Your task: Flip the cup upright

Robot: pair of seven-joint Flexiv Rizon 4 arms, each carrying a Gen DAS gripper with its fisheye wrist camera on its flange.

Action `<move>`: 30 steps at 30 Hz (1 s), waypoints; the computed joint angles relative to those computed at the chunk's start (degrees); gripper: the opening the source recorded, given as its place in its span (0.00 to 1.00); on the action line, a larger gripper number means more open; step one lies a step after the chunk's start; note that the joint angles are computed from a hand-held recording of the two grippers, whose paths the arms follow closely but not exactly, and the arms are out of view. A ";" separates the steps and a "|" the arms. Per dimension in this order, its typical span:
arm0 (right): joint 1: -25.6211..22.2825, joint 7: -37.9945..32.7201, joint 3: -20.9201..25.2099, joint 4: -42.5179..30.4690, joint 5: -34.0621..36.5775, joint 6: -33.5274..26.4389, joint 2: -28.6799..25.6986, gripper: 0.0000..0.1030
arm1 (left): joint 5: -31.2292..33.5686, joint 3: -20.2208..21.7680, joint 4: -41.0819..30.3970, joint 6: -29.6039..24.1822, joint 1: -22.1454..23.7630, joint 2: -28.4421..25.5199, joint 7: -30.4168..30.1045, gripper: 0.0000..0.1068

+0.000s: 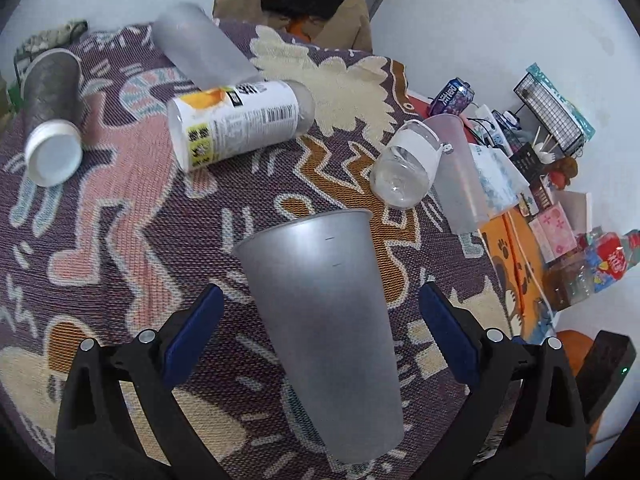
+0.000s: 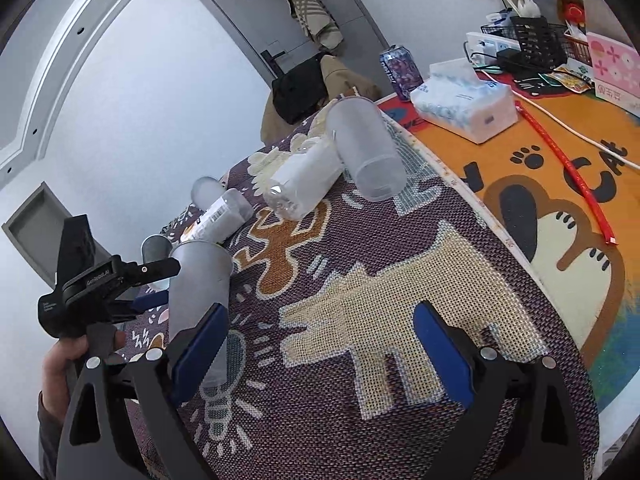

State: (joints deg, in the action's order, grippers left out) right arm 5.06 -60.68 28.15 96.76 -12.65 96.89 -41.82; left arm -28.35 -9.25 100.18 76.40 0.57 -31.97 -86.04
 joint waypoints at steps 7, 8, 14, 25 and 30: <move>0.43 0.51 -0.52 -0.37 0.21 0.11 -0.06 0.89 | 0.97 1.53 -5.08 -4.65 -0.60 -3.44 -1.18 0.91; 0.37 0.51 -0.50 -0.34 0.23 0.10 -0.05 0.89 | 1.36 1.89 -5.89 -5.22 -0.73 -3.94 -1.53 0.91; 0.63 0.84 -0.91 -0.49 0.48 -0.17 0.00 0.89 | 1.30 0.95 -8.21 -5.92 0.62 -5.83 -1.70 0.80; 0.76 0.03 0.02 -1.37 0.65 -0.71 -0.49 0.89 | 8.27 5.09 -0.99 7.32 -4.39 1.74 1.11 0.79; 0.84 -0.14 0.09 -1.25 0.94 -0.52 -0.38 0.89 | 17.99 16.07 -1.48 11.35 -12.77 3.12 -4.66 0.79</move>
